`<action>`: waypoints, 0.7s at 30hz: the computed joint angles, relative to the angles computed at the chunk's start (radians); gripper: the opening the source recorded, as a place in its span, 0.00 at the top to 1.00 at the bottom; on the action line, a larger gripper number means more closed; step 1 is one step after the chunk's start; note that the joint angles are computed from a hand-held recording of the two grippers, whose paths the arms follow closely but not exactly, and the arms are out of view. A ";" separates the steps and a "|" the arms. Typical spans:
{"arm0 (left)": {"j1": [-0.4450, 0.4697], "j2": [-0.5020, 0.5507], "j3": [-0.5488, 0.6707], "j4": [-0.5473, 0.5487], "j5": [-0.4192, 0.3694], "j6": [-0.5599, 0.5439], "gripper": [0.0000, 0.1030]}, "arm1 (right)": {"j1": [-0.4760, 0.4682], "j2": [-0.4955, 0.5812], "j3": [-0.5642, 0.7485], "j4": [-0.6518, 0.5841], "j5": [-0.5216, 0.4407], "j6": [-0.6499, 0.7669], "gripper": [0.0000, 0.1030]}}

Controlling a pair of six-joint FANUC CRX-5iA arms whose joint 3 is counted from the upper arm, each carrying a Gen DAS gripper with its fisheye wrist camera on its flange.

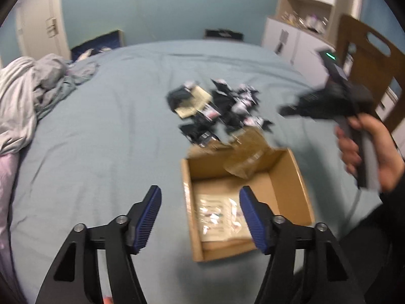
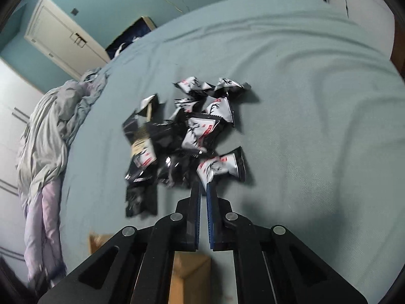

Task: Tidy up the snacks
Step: 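Grasp a beige sachet with the left gripper and drop it into the box, then grasp a white snack packet from the pile with the right gripper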

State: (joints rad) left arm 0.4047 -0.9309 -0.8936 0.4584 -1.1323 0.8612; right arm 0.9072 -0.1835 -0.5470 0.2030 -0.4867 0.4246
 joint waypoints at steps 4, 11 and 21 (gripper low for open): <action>0.095 -0.036 -0.012 0.018 -0.048 -0.025 0.30 | 0.061 -0.122 -0.103 0.090 0.004 -0.156 0.97; 0.051 -0.003 0.018 -0.078 -0.022 0.052 0.26 | 0.265 -0.337 -0.246 0.295 -0.091 -0.403 0.96; -0.033 0.058 0.052 -0.171 0.021 0.135 0.20 | 0.323 -0.282 -0.251 0.413 -0.213 -0.566 0.20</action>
State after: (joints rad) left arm 0.3718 -0.8729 -0.8413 0.2873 -1.1118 0.9965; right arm 1.2299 -0.4651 -0.7976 0.6156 -0.6992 -0.1413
